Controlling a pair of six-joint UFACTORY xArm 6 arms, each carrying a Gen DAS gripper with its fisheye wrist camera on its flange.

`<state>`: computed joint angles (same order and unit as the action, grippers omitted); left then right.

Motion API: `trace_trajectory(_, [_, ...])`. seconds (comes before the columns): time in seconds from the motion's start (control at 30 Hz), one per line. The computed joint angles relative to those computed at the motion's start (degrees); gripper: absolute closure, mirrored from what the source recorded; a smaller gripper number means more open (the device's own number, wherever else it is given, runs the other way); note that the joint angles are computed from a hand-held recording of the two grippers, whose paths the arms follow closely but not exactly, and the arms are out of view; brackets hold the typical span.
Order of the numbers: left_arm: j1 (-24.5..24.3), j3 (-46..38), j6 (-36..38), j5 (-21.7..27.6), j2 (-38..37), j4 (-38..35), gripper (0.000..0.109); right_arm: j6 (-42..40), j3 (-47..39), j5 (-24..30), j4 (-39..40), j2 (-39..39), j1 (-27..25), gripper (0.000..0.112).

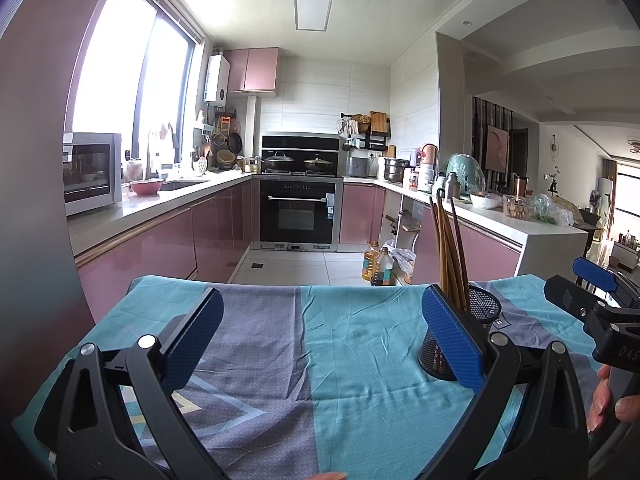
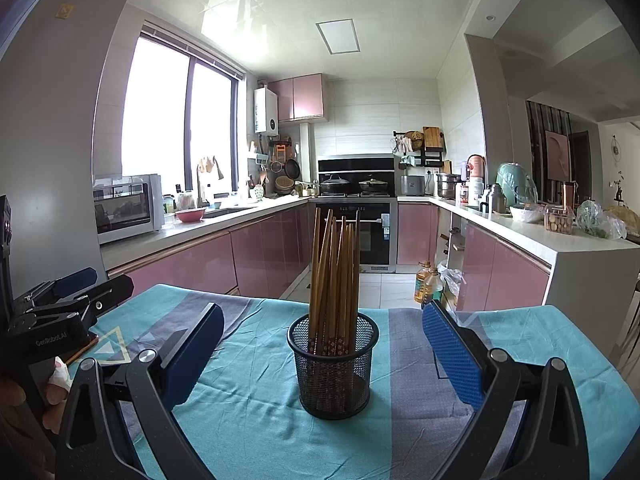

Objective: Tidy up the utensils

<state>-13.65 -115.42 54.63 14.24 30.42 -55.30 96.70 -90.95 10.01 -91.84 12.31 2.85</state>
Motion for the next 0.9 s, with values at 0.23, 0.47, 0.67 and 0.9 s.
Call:
trace_trajectory(0.23, [-0.1,0.4,0.2,-0.2,-0.2,-0.1,0.011,0.8,0.1,0.1,-0.6,0.0,0.0,0.016])
trace_trajectory(0.47, [-0.1,0.4,0.2,-0.1,-0.2,-0.1,0.011,1.0,0.1,0.2,-0.8,0.0,0.1,0.016])
trace_trajectory(0.67, [-0.1,0.5,0.2,-0.1,-0.2,-0.2,0.011,0.9,0.2,0.1,-0.6,-0.1,0.1,0.016])
trace_trajectory(0.9, [-0.1,0.3,-0.1,-0.1,-0.1,0.1,0.011,1.1,0.2,0.1,-0.8,-0.1,0.0,0.016])
